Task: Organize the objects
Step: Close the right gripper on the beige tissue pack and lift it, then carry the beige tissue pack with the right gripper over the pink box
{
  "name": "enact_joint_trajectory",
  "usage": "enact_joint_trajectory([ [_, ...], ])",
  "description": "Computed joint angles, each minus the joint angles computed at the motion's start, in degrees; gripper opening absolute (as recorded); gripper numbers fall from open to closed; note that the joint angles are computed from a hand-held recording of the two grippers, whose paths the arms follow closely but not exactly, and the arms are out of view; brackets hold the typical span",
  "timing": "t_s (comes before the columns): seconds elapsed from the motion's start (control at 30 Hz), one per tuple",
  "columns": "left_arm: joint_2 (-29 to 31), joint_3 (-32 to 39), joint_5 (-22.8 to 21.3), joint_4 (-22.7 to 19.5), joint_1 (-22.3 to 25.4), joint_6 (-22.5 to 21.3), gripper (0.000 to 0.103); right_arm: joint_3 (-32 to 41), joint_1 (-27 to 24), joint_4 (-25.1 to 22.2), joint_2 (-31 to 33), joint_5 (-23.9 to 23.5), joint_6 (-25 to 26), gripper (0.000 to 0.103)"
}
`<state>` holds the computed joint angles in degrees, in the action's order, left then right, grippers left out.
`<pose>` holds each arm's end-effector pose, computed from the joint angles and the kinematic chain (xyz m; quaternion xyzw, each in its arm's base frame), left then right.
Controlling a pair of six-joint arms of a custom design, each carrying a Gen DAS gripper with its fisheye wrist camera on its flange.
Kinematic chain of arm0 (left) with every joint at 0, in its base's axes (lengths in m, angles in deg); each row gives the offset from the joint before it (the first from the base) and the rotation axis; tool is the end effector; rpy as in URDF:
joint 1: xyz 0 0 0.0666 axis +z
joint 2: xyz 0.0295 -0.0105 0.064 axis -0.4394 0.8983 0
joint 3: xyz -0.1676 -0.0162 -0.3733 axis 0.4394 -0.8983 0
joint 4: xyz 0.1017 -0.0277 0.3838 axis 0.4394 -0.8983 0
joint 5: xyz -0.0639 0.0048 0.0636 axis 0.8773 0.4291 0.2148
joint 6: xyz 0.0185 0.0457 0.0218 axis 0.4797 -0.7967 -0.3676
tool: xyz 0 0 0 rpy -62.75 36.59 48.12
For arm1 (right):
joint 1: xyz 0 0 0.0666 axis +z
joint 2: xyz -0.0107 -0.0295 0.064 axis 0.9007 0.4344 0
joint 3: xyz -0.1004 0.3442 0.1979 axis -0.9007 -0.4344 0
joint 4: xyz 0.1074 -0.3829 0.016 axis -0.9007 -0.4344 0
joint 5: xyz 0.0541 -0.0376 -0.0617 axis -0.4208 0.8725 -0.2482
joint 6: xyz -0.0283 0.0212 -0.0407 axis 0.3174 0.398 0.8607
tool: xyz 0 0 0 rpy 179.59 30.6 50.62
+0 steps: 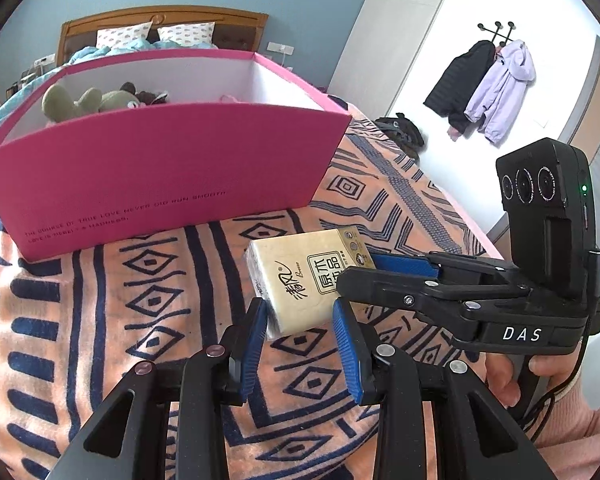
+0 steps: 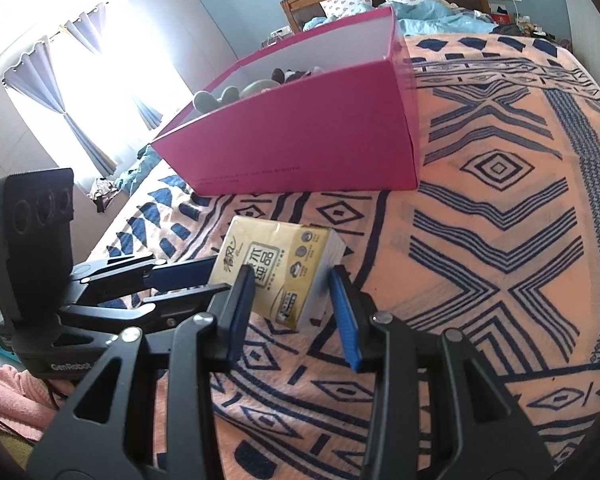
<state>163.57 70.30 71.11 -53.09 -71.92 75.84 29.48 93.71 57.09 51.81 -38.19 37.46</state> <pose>0.3638 -0.3784 0.3562 0.1960 0.8989 -0.2413 0.3087 0.3533 0.2067 0.3255 -0.0821 0.9025 0.2633 0.3308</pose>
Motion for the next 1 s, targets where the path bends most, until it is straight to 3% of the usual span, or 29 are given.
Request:
enact_joint_trajectory([
  [1.0,-2.01,2.66,-2.42,0.74,-0.06,-3.50,0.034,3.20,0.89,-0.98,-3.68,4.54,4.23,0.042],
])
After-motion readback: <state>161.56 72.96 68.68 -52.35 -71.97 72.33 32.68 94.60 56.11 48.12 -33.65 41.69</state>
